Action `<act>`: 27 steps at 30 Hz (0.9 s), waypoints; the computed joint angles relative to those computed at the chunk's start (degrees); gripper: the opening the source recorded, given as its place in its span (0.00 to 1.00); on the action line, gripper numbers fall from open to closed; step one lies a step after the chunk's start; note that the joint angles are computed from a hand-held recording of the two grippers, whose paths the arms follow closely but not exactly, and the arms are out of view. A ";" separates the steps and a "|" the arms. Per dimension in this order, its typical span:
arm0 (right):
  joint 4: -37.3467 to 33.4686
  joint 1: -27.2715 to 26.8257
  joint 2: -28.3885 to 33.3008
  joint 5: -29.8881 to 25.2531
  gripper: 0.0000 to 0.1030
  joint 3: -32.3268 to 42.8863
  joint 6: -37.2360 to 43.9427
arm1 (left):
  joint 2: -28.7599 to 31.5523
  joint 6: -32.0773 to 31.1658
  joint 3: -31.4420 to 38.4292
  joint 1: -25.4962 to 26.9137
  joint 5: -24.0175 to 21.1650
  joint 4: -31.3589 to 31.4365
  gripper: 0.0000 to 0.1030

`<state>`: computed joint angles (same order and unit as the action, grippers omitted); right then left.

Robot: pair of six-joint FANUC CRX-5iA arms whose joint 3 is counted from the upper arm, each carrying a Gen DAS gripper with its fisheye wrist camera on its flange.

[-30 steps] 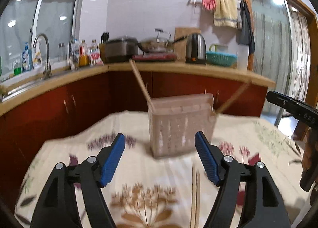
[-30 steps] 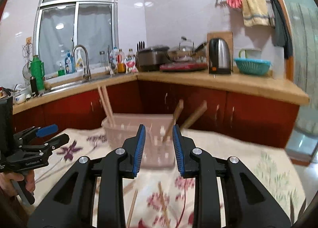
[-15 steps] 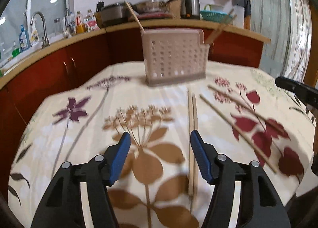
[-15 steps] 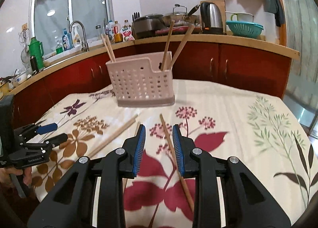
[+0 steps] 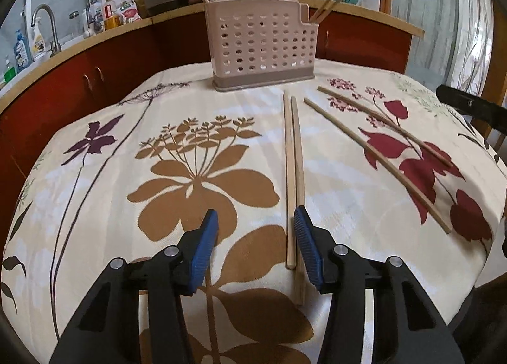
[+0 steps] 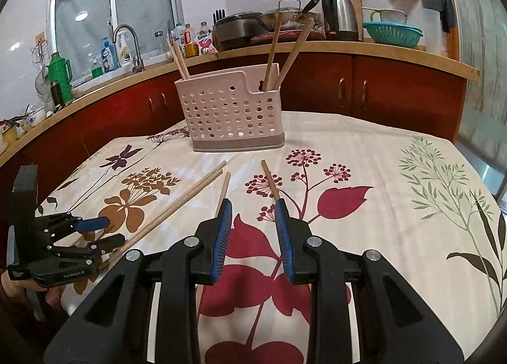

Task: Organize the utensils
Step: 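Move both open tools back toward the remaining chopsticks on the cloth, then close the left tool on one chopstick while the right tool closes on another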

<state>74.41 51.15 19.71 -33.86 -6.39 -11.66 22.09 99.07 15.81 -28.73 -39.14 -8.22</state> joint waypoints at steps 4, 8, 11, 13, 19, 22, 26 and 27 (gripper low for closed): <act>-0.12 0.01 0.12 0.01 0.27 0.16 0.13 | 0.03 -0.92 0.21 0.29 -0.87 0.12 0.48; 0.07 -0.02 0.19 0.07 0.27 0.16 -0.08 | -0.54 0.60 -0.19 0.56 -1.40 -0.84 0.48; -0.43 0.10 0.30 0.11 0.27 0.31 0.39 | -1.01 -0.72 -1.25 0.85 -0.79 0.91 0.41; -0.87 0.21 0.39 0.17 0.27 0.46 0.74 | -0.70 -3.13 -1.11 0.53 -1.33 1.99 0.38; -0.78 0.28 0.48 0.13 0.27 0.55 0.78 | -0.90 -4.28 -1.15 -0.32 -0.93 0.35 0.15; -1.18 0.40 0.51 0.25 0.27 0.54 1.13 | -1.38 -3.96 -1.71 -0.42 -0.61 -0.44 0.07; -2.33 1.07 0.17 0.96 0.27 -0.02 2.44 | -1.67 -2.61 -1.99 -0.56 -0.49 -0.97 0.06; -2.65 1.31 0.07 1.10 0.27 -0.17 3.02 | -1.69 -2.12 -1.96 -0.63 -0.54 -1.16 0.06</act>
<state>71.75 52.46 19.78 -32.76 -6.56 -8.64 20.40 96.95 13.85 -29.36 -39.67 -9.38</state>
